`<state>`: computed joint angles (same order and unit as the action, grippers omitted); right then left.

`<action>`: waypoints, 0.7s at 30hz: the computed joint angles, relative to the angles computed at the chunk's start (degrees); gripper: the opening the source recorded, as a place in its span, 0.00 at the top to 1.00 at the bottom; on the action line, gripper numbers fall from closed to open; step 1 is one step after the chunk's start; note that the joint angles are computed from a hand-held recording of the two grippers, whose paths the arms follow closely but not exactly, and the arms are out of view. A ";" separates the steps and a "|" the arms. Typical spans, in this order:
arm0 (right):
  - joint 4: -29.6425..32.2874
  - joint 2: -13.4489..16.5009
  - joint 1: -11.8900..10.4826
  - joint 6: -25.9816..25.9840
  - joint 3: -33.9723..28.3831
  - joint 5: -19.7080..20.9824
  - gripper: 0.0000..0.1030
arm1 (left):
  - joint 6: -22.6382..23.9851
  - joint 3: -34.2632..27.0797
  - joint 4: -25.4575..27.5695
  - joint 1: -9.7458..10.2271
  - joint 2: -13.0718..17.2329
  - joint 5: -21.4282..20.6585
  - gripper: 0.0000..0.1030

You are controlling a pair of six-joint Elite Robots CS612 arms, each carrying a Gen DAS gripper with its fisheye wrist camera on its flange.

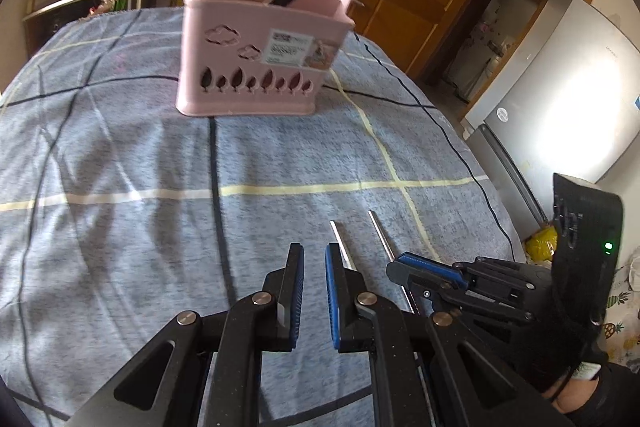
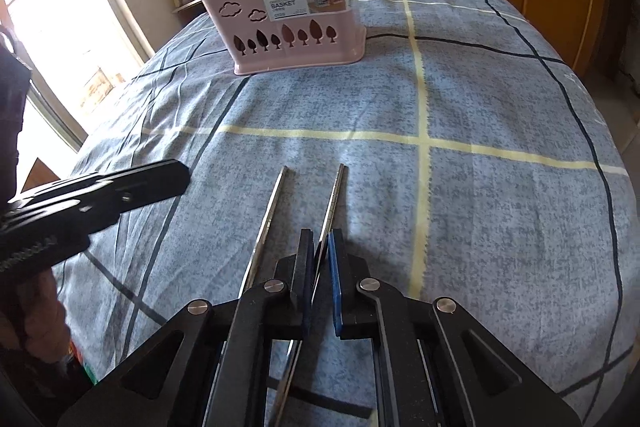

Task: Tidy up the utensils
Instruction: 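Close the left tool on a metal chopstick while the right tool grasps another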

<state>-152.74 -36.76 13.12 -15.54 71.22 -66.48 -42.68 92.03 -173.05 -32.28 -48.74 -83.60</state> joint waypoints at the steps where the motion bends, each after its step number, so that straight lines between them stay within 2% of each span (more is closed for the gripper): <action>1: -0.03 0.02 0.01 0.18 -0.05 -0.18 0.93 | -0.06 -0.63 0.30 0.03 0.47 -0.81 0.90; 9: -0.76 -0.52 -0.73 1.68 0.96 -0.81 0.93 | 0.29 -4.46 4.59 -0.63 3.07 -2.50 0.90; 15: -1.06 -0.66 -0.81 2.34 1.22 -0.91 0.93 | 4.27 -5.27 8.53 -1.73 2.82 2.35 0.93; 21: -1.30 -0.71 -0.80 3.27 1.37 -0.86 0.93 | 3.28 -3.13 9.27 -1.02 1.45 3.60 0.95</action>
<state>-154.04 -37.47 12.32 -12.27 72.59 -67.34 -39.40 88.90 -163.78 -33.30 -47.29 -80.00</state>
